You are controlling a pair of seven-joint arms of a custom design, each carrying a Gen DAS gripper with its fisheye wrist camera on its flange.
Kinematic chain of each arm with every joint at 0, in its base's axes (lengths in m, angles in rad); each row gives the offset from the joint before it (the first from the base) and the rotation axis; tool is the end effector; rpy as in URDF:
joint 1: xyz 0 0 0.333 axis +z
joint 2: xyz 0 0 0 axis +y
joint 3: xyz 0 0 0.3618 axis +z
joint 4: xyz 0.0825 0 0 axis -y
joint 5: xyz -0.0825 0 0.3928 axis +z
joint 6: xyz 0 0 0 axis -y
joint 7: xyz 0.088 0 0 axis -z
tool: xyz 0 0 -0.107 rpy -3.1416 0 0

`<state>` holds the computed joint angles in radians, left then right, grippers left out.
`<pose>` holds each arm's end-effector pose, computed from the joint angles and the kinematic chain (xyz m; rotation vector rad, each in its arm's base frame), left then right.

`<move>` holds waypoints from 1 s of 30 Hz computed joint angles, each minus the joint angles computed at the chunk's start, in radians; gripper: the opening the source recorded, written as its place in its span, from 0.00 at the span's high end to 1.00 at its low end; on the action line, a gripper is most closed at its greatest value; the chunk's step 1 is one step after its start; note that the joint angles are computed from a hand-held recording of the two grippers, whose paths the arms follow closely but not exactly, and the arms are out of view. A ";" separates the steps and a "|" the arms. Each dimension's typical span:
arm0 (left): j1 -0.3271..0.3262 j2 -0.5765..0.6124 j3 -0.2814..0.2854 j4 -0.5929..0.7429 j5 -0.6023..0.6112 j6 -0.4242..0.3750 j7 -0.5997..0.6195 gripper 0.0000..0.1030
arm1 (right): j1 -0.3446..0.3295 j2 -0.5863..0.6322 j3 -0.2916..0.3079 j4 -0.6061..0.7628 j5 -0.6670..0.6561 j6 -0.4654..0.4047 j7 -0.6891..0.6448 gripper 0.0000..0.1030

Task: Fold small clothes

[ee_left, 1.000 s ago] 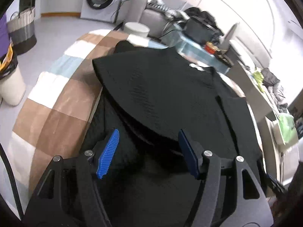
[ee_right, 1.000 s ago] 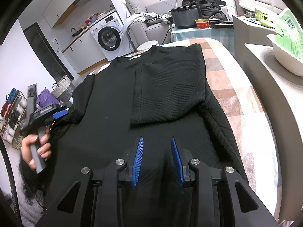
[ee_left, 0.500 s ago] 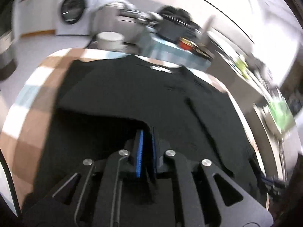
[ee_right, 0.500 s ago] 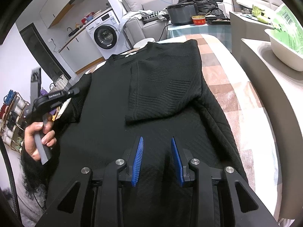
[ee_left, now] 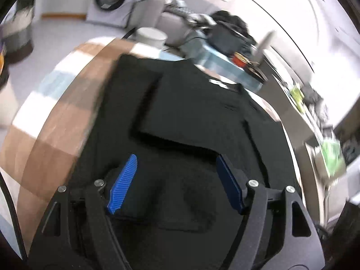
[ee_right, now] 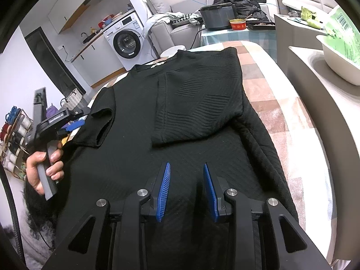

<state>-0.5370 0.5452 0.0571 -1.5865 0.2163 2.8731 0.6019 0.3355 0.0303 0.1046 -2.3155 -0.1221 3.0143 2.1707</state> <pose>0.6738 -0.3751 0.4400 -2.2005 1.6522 -1.0478 0.5091 0.2492 0.4465 -1.7242 1.8039 -0.2925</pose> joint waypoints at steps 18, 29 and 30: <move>0.098 0.136 -0.191 0.236 -0.187 0.004 0.445 0.31 | -0.002 -0.001 -0.013 0.003 -0.076 -0.018 0.082 0.70; -0.078 -0.053 0.022 -0.073 0.026 -0.048 0.161 0.30 | -0.026 0.124 0.028 0.121 0.068 -0.023 -0.056 0.70; -0.072 -0.060 0.014 -0.086 0.039 -0.056 0.149 0.30 | -0.041 0.142 0.049 0.139 0.101 -0.028 -0.089 0.70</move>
